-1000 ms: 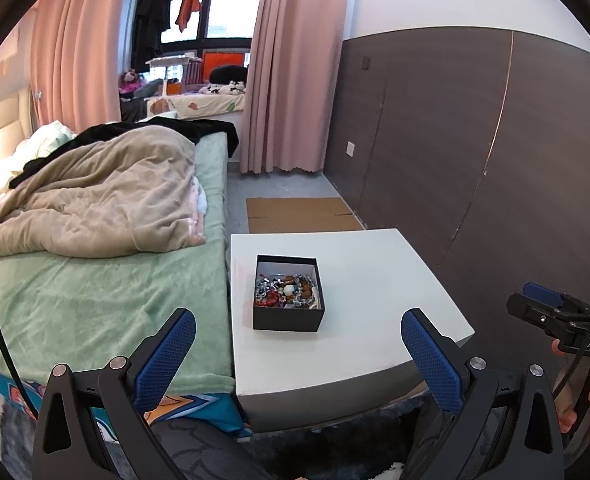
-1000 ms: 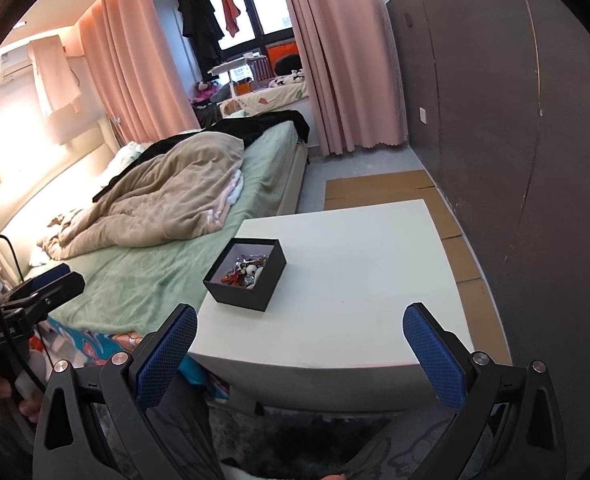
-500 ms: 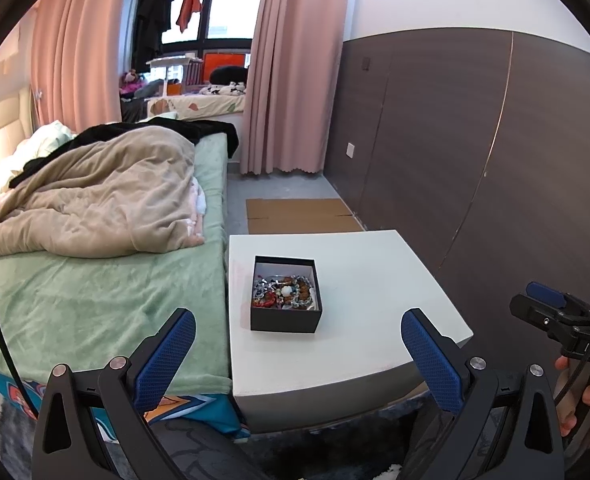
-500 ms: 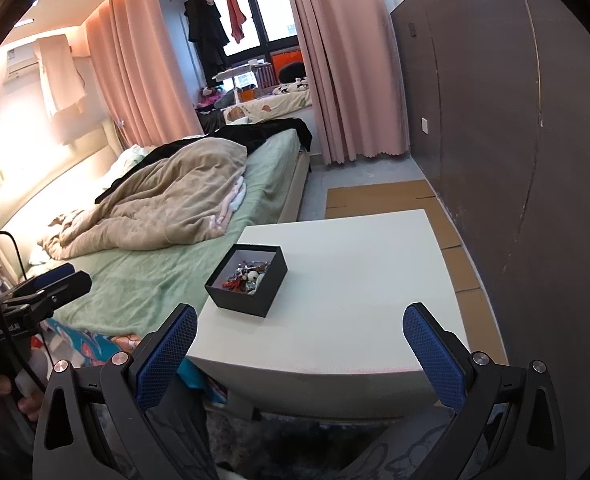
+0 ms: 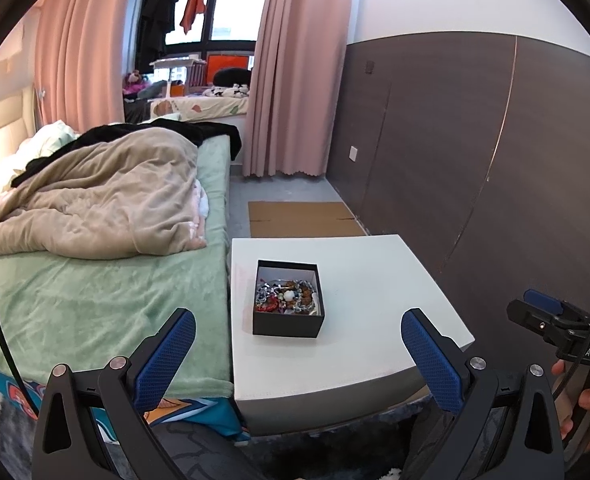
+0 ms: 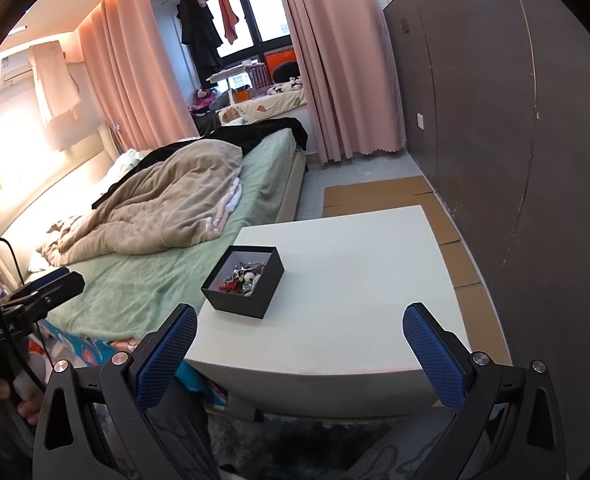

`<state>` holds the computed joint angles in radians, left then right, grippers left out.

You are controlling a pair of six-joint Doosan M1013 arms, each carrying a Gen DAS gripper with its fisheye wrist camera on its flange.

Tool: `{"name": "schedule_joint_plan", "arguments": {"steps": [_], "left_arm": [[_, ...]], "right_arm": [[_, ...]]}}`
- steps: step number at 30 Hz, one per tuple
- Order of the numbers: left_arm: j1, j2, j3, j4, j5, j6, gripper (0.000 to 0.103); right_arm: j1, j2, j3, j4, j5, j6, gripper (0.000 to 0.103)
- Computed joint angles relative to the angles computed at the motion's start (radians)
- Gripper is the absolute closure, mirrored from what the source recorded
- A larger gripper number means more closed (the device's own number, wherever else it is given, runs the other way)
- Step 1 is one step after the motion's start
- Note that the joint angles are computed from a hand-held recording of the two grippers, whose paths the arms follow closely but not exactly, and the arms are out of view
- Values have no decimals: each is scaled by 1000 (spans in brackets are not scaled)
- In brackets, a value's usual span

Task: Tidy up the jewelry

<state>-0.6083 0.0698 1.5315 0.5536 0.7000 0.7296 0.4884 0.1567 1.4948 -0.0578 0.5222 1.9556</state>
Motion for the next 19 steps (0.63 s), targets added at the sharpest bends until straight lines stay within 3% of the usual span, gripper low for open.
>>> {"name": "schedule_joint_plan", "arguments": {"steps": [19], "left_arm": [[-6,-6,10,1,1,2,1]], "right_arm": [[7,9,3,-8,33,66,0]]}}
